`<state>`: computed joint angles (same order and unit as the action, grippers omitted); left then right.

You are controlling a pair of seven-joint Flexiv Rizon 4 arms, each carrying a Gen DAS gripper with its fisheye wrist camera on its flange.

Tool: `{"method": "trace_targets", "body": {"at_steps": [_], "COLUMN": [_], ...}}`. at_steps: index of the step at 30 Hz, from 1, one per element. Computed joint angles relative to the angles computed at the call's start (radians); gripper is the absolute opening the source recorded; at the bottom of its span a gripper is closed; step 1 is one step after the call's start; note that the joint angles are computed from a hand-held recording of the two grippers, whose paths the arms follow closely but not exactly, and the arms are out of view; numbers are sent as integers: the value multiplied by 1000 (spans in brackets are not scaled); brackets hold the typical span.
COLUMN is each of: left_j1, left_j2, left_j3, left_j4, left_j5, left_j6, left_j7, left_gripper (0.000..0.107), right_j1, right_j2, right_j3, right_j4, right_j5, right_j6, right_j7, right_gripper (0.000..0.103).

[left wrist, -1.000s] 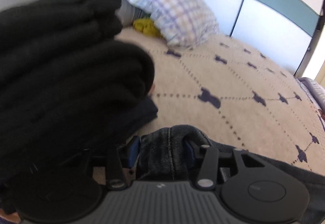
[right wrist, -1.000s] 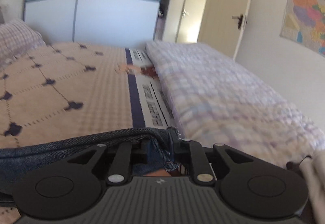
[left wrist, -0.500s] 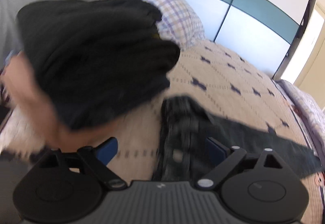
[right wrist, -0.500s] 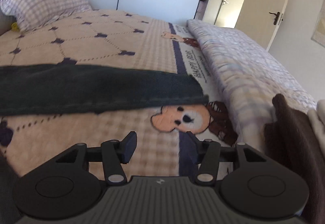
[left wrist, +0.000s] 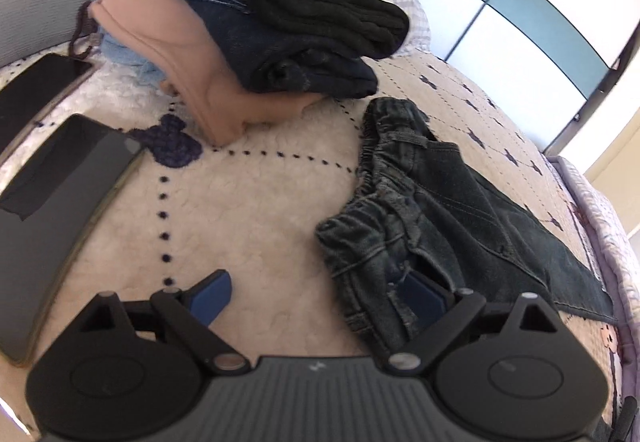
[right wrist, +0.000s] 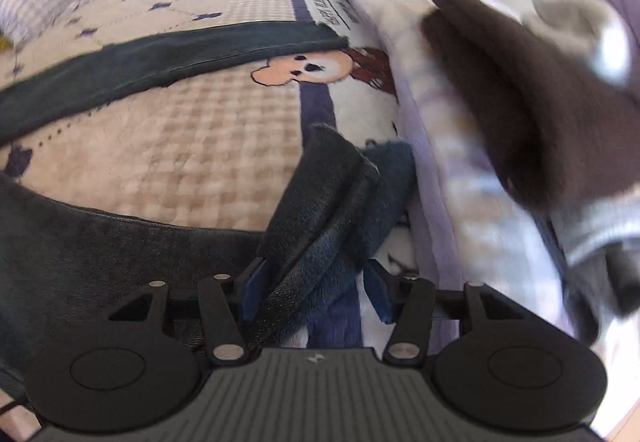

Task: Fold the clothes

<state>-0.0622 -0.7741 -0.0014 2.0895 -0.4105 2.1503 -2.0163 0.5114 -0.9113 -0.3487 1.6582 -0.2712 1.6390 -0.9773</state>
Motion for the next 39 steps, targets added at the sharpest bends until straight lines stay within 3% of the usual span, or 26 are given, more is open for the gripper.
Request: {"method": "trace_targets", "body": {"at_steps": [1, 2, 3, 6, 8, 10, 11, 12, 16, 18, 21, 25, 27, 31, 33, 35, 36, 39], "left_j1": [-7, -14, -25, -26, -10, 6, -14, -16, 64, 92, 66, 69, 38, 47, 86, 92, 83, -28], "left_j2": [-5, -10, -16, -32, -43, -54, -55, -57, -44, -24, 26, 71, 67, 34, 25, 34, 44, 82], "left_j3": [2, 5, 12, 4, -13, -27, -9, -6, -63, -77, -44, -35, -16, -23, -41, -30, -17, 61], "left_j4": [-10, -21, -34, -61, -78, -97, -106, -113, -99, -71, -10, 75, 96, 107, 123, 153, 165, 180], "left_j5": [-3, -8, -21, -24, -10, -9, -44, -57, 13, 47, 32, 54, 22, 49, 99, 111, 103, -43], "left_j6": [-5, -12, -20, -11, -3, -16, -42, -52, -20, 42, 134, 231, 236, 180, 175, 200, 210, 197], "left_j7": [5, 12, 19, 16, 6, -10, -6, -11, -80, -131, -175, -228, -208, -172, -194, -205, -199, -81], "left_gripper": [94, 94, 94, 93, 85, 45, 39, 26, 16, 15, 15, 15, 15, 19, 32, 50, 60, 72], "right_j1": [-30, -78, -106, -69, -27, 0, 8, 7, -69, -82, -65, -76, -61, -87, -111, -76, -45, 81], "right_j2": [7, 15, 19, 30, 47, 59, 59, 53, 4, -27, -52, -10, 11, 16, 2, -19, -34, -59], "right_j3": [38, 101, 139, 108, 73, 51, 45, 44, 128, 144, 124, 168, 162, 190, 203, 150, 111, -30], "right_j4": [9, 16, 27, 72, 105, 116, 111, 96, -42, -124, -218, -188, -138, -54, -34, -3, 21, 79], "right_j5": [10, 17, 27, 109, 176, 234, 256, 269, 234, 201, 204, 276, 333, 358, 337, 328, 325, 362], "right_j6": [26, 61, 96, 199, 262, 296, 302, 300, 229, 200, 236, 471, 518, 399, 259, 159, 179, 257], "right_j7": [-3, -16, -17, -23, -38, -57, -67, -77, -81, -80, -69, -114, -158, -183, -154, -109, -103, -112], "right_gripper": [46, 24, 16, 12, 12, 12, 12, 12, 11, 9, 9, 9, 9, 9, 11, 18, 20, 29]}}
